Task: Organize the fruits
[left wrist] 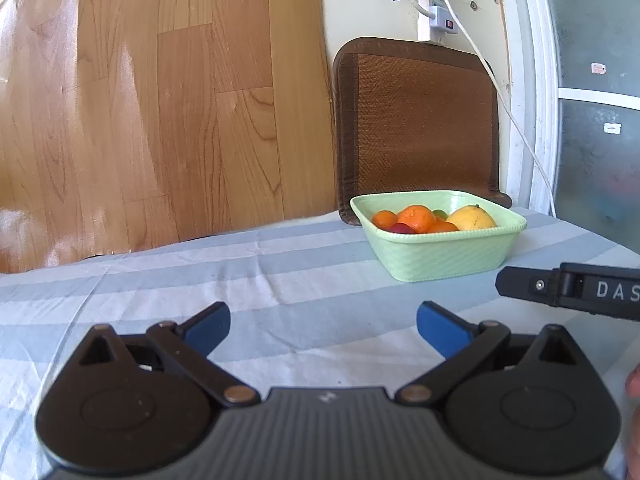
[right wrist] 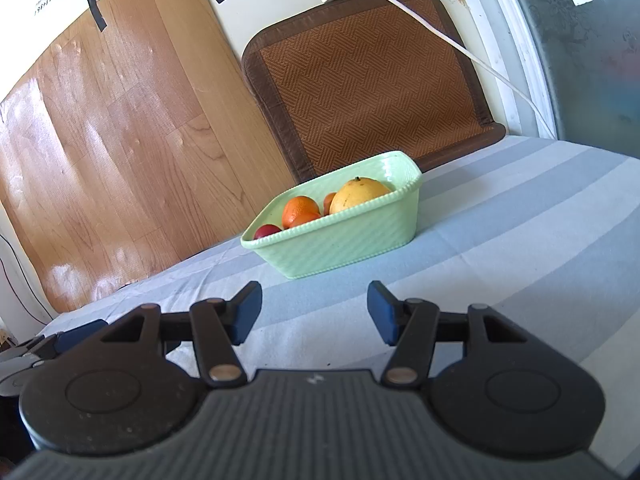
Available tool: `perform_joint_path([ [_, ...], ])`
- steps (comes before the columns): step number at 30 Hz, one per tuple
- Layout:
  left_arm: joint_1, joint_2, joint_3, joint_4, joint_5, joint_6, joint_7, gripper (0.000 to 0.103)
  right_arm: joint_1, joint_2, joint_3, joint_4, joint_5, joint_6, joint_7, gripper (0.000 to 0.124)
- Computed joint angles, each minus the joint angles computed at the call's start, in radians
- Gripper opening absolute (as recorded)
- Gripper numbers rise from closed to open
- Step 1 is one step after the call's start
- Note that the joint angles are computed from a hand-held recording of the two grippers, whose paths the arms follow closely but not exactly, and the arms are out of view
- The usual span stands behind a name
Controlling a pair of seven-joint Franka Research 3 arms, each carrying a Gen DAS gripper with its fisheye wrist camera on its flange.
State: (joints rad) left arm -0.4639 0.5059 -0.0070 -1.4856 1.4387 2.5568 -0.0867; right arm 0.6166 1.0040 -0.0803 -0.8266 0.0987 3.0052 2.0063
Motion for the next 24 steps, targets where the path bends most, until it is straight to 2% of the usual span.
perform_joint_path([
  [9, -0.003, -0.016, 0.0, -0.018, 0.049, -0.033, -0.073, 0.103, -0.001, 0.004, 0.002, 0.008, -0.002, -0.004, 0.002, 0.061],
  [13, 0.008, -0.024, -0.005, -0.03, 0.068, -0.016, -0.106, 0.103, 0.0, 0.004, 0.001, 0.008, -0.003, -0.004, 0.003, 0.062],
  [24, 0.013, -0.017, -0.015, -0.022, 0.03, -0.022, -0.039, 0.103, 0.002, 0.001, -0.003, 0.001, -0.004, -0.001, 0.009, 0.065],
])
